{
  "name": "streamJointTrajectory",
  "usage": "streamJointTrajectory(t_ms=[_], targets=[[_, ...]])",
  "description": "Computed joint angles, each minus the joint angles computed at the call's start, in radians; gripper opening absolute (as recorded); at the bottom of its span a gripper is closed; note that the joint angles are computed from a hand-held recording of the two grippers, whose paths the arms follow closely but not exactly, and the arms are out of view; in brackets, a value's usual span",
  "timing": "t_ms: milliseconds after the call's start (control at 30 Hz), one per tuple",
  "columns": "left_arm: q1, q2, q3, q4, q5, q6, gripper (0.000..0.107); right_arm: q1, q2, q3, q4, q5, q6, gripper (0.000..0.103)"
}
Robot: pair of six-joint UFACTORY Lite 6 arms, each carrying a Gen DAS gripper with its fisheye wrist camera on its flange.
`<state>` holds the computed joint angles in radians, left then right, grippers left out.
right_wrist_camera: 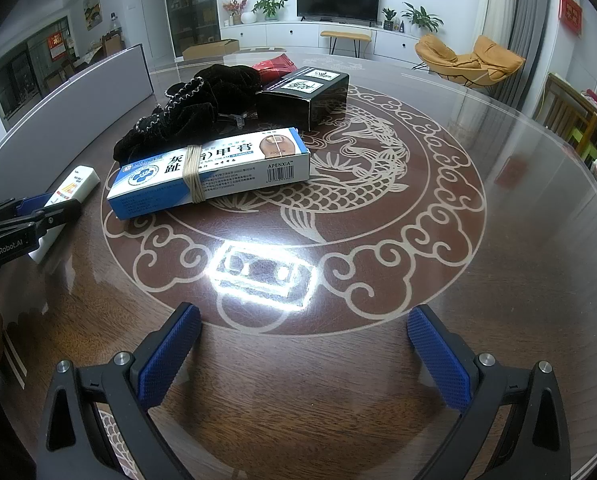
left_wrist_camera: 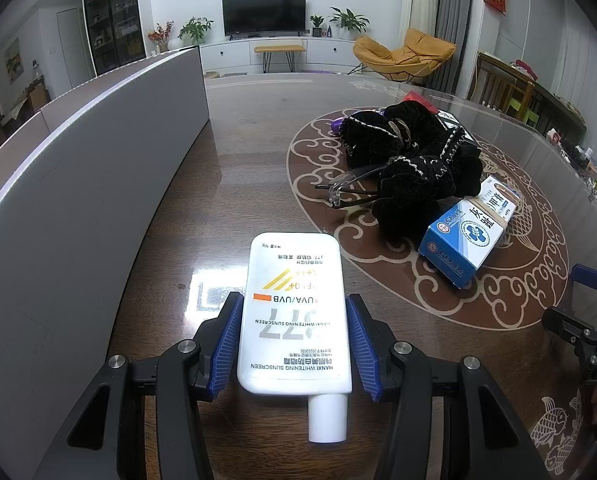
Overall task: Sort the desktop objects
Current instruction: 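Hold the sunscreen bottle in the left tool while the right tool grasps the blue ointment box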
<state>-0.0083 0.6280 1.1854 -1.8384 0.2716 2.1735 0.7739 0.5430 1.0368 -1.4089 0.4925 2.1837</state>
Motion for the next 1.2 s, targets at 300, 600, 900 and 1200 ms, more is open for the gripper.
streamJointTrajectory(t_ms=[300, 600, 900, 1200], targets=[[0.000, 0.000, 0.000, 0.001, 0.000, -0.001, 0.051, -0.002, 0.000, -0.002, -0.006, -0.001, 0.005, 0.103], [0.000, 0.000, 0.000, 0.001, 0.001, -0.001, 0.051, -0.004, -0.002, -0.004, -0.009, -0.004, 0.013, 0.103], [0.000, 0.001, 0.001, 0.000, 0.000, -0.001, 0.051, -0.202, 0.124, 0.360, 0.336, -0.119, -0.170, 0.103], [0.004, -0.010, -0.013, -0.001, 0.007, 0.001, 0.051, -0.101, 0.519, 0.934, 0.759, 0.133, -0.878, 0.103]])
